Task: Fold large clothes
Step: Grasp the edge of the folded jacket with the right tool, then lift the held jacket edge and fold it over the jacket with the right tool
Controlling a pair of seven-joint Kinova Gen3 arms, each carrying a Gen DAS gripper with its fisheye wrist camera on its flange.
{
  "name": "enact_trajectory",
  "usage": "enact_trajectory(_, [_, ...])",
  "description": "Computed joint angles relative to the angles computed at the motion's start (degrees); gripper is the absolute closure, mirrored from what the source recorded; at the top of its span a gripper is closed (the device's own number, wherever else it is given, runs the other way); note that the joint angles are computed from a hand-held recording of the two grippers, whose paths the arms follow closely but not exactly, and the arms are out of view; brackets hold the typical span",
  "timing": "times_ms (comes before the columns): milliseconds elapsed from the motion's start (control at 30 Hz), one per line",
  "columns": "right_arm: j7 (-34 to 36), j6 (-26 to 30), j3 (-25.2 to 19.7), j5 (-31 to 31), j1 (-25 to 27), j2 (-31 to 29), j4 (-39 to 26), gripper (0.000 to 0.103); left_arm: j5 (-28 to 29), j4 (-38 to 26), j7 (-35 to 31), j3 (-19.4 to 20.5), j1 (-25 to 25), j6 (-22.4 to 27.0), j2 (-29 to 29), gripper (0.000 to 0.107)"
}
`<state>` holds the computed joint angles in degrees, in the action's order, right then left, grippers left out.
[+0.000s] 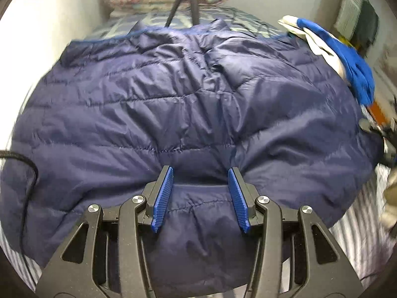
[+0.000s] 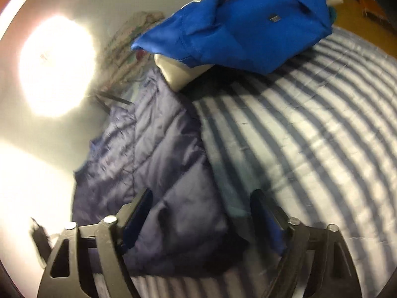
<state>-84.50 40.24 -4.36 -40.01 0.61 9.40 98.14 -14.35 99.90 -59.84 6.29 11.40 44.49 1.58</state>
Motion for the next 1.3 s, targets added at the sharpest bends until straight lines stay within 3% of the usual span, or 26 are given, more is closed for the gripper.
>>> enact_trajectory(33, [0.33,0.42,0.49,-0.57,-0.82,0.37,-0.40,0.055,0.71,-0.59,-0.29,0.50,-0.46,1.25,-0.21,0.060])
enact_trajectory(133, [-0.27,1.51,5.50,3.32,-8.01,0.87,-2.93,0.083,5.20,-1.26,-2.12,0.78,-1.87,4.26,-4.01,0.060])
enact_trajectory(233, [-3.58,1.00,10.82,10.31,-15.97,-1.26,-4.52,0.091,5.95,-1.65,-1.35,1.11,-0.93,8.71,-10.55,0.060])
enact_trajectory(300, [-5.30,0.93,14.23,14.97,-21.28,-2.33,-5.84,0.092,6.77,-2.60,-0.43,1.42,0.13,13.29,-15.45,0.060])
enact_trajectory(400, [-8.52,1.32,16.85,21.96,-27.39,-3.65,-7.81,0.093,8.84,-5.09,-0.16,4.73,-2.06,20.28,-21.62,0.060])
enact_trajectory(467, [-11.71,1.66,13.69,26.50,-26.97,-4.36,-9.32,0.093,9.88,-7.03,1.10,6.34,-3.01,24.56,-24.68,0.060])
enact_trajectory(600, [-15.12,2.55,3.07,30.93,-19.97,-5.05,-12.29,0.094,12.78,-10.19,5.21,9.07,-5.48,31.71,-31.06,0.058])
enact_trajectory(700, [-15.80,3.69,-2.13,32.14,-16.14,-4.98,-14.95,0.094,15.65,-9.16,9.46,10.29,-8.29,32.86,-36.63,0.057])
enact_trajectory(833, [-17.95,4.69,-3.10,34.23,-18.18,-4.19,-18.64,0.094,16.86,-6.53,11.04,11.02,-11.58,34.27,-41.31,0.055])
enact_trajectory(1133, [-20.32,5.77,-6.27,44.99,-30.99,1.89,-30.84,0.094,15.18,-5.81,7.99,7.21,-15.96,37.52,-45.06,0.055])
enact_trajectory(1300, [-18.10,7.47,-7.05,44.75,-37.16,8.35,-38.37,0.094,14.70,-6.69,6.04,6.68,-17.69,38.15,-46.45,0.055])
